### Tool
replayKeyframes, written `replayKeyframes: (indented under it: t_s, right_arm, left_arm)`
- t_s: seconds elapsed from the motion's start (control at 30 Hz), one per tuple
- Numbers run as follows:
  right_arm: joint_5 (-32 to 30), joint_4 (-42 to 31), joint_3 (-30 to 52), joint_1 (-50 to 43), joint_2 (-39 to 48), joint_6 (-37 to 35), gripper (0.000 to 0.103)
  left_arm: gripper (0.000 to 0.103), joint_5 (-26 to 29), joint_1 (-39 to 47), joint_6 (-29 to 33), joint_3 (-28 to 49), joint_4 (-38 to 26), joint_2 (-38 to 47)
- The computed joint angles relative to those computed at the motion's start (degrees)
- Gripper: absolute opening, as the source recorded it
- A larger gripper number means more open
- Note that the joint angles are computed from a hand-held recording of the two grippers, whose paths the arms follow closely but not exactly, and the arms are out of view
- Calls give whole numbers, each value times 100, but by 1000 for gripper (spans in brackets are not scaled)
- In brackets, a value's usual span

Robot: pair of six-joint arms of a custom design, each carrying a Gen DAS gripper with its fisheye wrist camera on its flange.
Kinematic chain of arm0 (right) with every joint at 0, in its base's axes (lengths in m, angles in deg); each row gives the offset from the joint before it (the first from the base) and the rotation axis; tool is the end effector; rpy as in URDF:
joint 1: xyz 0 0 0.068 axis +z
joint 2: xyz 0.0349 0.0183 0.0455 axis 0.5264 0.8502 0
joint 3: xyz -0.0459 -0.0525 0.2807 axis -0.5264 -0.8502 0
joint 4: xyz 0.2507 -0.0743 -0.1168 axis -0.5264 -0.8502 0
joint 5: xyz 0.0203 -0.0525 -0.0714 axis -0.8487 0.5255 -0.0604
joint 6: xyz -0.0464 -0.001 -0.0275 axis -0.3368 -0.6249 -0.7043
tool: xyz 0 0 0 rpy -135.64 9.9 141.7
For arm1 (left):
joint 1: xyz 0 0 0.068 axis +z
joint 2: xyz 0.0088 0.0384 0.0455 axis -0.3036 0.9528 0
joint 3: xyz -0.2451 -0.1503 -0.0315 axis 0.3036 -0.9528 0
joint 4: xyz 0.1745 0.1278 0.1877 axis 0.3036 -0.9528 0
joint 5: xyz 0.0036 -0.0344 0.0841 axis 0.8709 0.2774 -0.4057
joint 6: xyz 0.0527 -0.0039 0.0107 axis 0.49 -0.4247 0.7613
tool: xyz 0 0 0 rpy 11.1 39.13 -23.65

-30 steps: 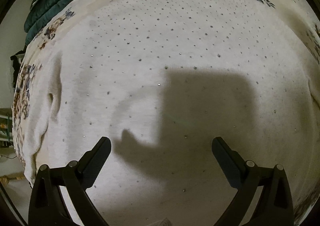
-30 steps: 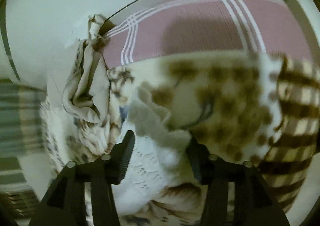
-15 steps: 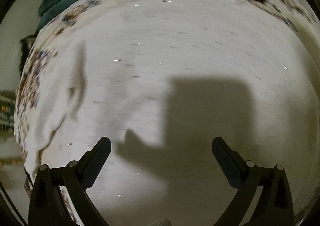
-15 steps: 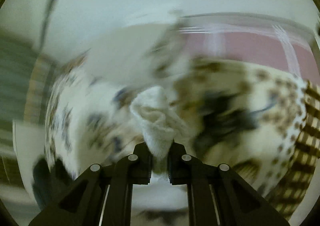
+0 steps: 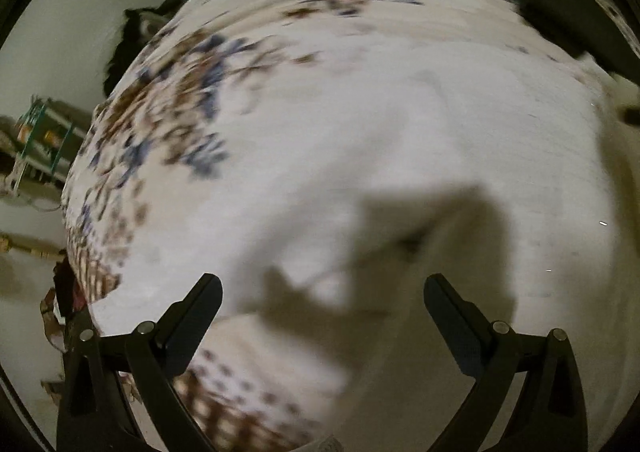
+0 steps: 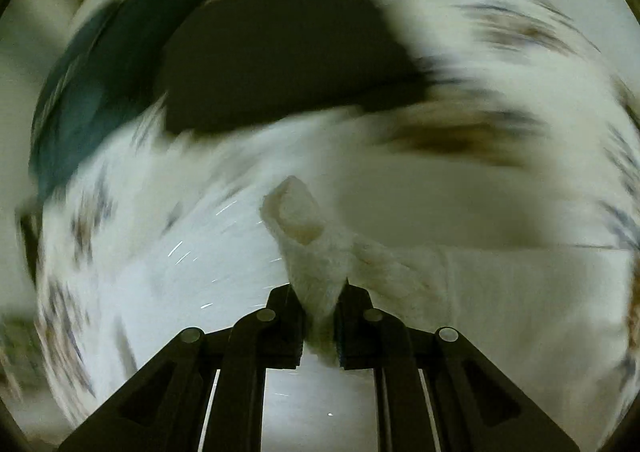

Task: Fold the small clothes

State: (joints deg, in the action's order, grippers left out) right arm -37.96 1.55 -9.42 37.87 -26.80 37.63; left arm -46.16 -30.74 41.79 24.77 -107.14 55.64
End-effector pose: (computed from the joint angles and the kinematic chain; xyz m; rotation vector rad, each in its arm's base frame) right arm 0.1999 0.0169 0.2217 0.9823 2.5535 0.0878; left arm 0.1406 -0.0246 0.2786 0.3628 2.7753 0.2711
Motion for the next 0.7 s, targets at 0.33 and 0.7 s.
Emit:
replayKeyframes:
  t_s: [0.33,0.7]
  right_arm:
    - [238,222,2029,2488,3357,783,17]
    - [-528,-1002,20,2283,-502,2549,75]
  left_arm:
    - [103,1005,3177,2288,60,487,418]
    - [103,2075,6700,4308,1725,-338,2195]
